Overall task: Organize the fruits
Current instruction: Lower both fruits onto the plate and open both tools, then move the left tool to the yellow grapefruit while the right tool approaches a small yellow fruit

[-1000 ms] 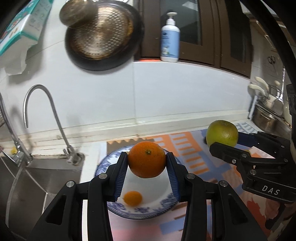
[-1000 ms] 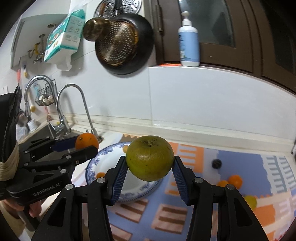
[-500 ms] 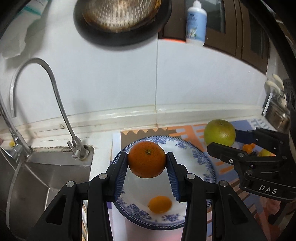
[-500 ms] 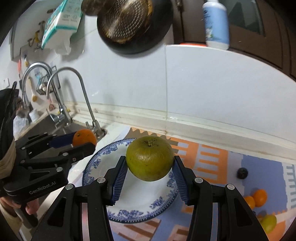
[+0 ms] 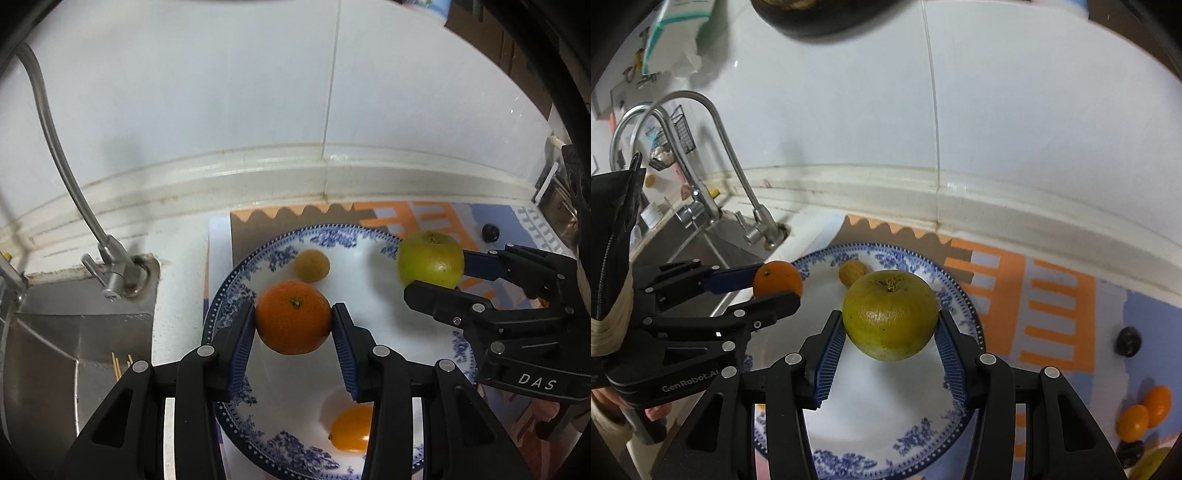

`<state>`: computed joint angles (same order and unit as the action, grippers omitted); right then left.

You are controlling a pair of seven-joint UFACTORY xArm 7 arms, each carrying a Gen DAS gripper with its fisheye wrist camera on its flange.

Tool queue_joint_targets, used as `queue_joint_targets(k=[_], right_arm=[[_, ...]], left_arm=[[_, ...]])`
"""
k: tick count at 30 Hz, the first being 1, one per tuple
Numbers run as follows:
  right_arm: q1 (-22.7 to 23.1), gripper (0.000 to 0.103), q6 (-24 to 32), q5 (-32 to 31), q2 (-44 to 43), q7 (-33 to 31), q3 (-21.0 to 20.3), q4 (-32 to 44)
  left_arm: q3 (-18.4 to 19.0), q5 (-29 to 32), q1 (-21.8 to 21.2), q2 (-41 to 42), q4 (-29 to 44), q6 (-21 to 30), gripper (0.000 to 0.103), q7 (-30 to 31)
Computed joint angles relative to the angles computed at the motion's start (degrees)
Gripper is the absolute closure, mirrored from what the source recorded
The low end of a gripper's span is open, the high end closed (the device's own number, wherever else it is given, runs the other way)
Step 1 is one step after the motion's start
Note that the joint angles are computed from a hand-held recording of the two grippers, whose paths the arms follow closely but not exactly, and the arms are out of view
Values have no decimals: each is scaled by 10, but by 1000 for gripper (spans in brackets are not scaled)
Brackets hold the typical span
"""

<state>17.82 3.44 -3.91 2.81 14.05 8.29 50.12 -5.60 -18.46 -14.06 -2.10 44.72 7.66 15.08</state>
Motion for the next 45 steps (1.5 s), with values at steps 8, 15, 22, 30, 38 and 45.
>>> queue_joint_targets(k=[8, 15, 22, 30, 38, 45], right_arm=[[-6, 52, 22, 37, 28, -38, 7, 20], [-1, 52, 30, 36, 33, -38, 3, 25], [17, 45, 7, -46, 2, 38, -22, 1], [-49, 45, -4, -230, -97, 208, 23, -57], [-157, 35, -7, -257, -241, 270, 116, -137], [-186, 29, 22, -207, -381, 261, 135, -208]], left_arm=[[-3, 43, 14, 27, 20, 28, 62, -33], [-2, 129, 22, 15, 8, 12, 42, -107], [-6, 212, 32, -29, -19, 7, 40, -186], [-35, 254, 43, -122, -79, -33, 31, -234], [-35, 220, -4, -194, -118, -50, 25, -240], [-51, 215, -34, -224, -127, -67, 20, -247]])
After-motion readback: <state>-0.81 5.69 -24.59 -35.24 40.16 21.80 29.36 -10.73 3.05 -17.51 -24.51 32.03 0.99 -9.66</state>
